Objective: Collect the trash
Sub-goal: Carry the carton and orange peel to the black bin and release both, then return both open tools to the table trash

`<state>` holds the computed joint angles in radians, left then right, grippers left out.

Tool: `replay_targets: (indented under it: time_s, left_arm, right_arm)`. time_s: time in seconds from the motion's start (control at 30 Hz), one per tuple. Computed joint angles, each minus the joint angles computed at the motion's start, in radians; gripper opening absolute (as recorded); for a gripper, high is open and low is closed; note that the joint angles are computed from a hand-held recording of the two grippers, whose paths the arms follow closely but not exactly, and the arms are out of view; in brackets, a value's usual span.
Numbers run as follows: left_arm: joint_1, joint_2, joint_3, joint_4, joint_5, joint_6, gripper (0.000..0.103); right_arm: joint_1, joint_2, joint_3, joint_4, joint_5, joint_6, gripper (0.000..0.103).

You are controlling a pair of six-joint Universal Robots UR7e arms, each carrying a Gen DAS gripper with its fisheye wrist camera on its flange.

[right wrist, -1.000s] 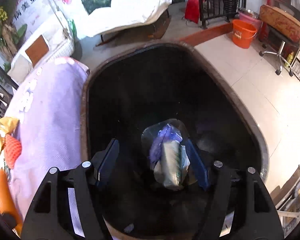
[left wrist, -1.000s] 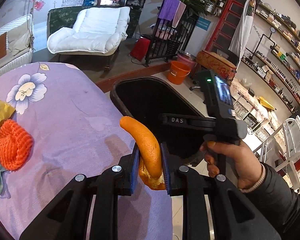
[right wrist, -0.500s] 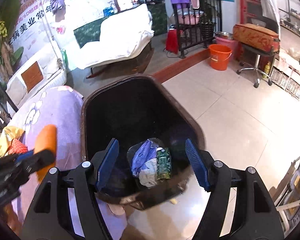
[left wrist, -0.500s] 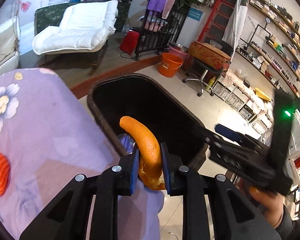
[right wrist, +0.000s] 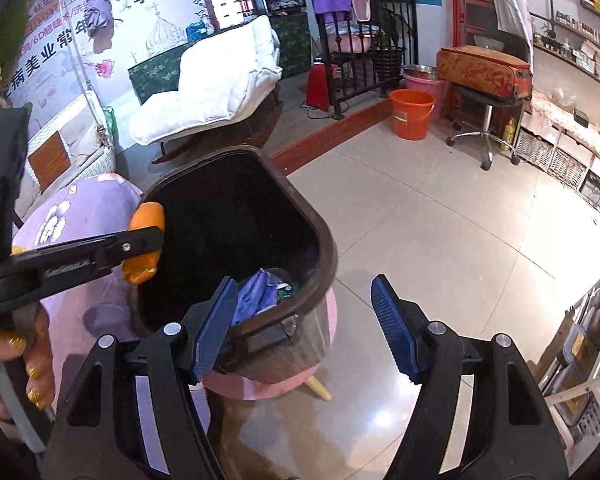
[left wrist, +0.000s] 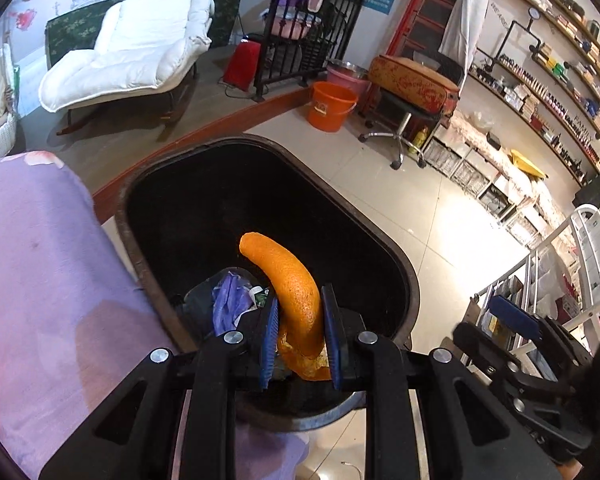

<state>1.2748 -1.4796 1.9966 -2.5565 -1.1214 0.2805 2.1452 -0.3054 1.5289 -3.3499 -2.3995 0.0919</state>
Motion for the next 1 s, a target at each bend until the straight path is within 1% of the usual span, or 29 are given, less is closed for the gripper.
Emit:
replay_targets:
  time_s: [0.07,0.1,0.17,0.23,0.27,0.4,0.53,0.63,0.77,0.9,1.0]
  left_arm:
    - [-0.004,0.015,-0.010,0.011,0.015,-0.005,0.021]
    - [-0.007,0.023,-0.014,0.016,0.025,-0.015,0.024]
    - [-0.002,0.035,-0.029,0.033,0.022,-0.037,0.036]
    - [0.000,0.042,-0.031,0.018,0.029,-0.048,0.072]
    - [-0.003,0.040,-0.021,-0.002,0.035,-0.047,0.077]
    - [-0.008,0.031,-0.021,0.002,0.034,-0.027,0.080]
    - [-0.020,0.001,0.009,-0.041,0.042,-0.001,0.086]
    - [-0.024,-0.030,0.032,-0.061,0.038,0.009,0.088]
    - [-0.041,-0.066,0.073,-0.109,0.074,0.037,0.088]
    - [-0.044,-0.121,0.114,-0.138,0.084,0.065,0.090]
    - [-0.048,-0.168,0.149,-0.160,0.098,0.076,0.090]
  right_arm:
    - [-0.001,-0.005,0.012,-0.010,-0.010,0.003,0.070]
    - [-0.003,-0.011,0.022,-0.016,-0.012,0.006,0.070]
    - [-0.005,-0.016,0.029,-0.017,-0.013,0.016,0.075]
    - [-0.006,-0.017,0.033,-0.022,-0.019,0.016,0.075]
    - [-0.007,-0.019,0.035,-0.019,-0.020,0.019,0.075]
    - [-0.008,-0.023,0.043,-0.023,-0.023,0.026,0.076]
    - [-0.006,-0.021,0.040,-0.025,-0.027,0.025,0.077]
    - [-0.005,-0.018,0.036,-0.024,-0.022,0.018,0.077]
    - [0.000,-0.012,0.029,-0.018,-0.015,0.007,0.077]
    - [0.003,-0.006,0.014,0.000,0.000,-0.001,0.077]
    - [0.012,0.006,-0.004,0.005,0.014,-0.024,0.077]
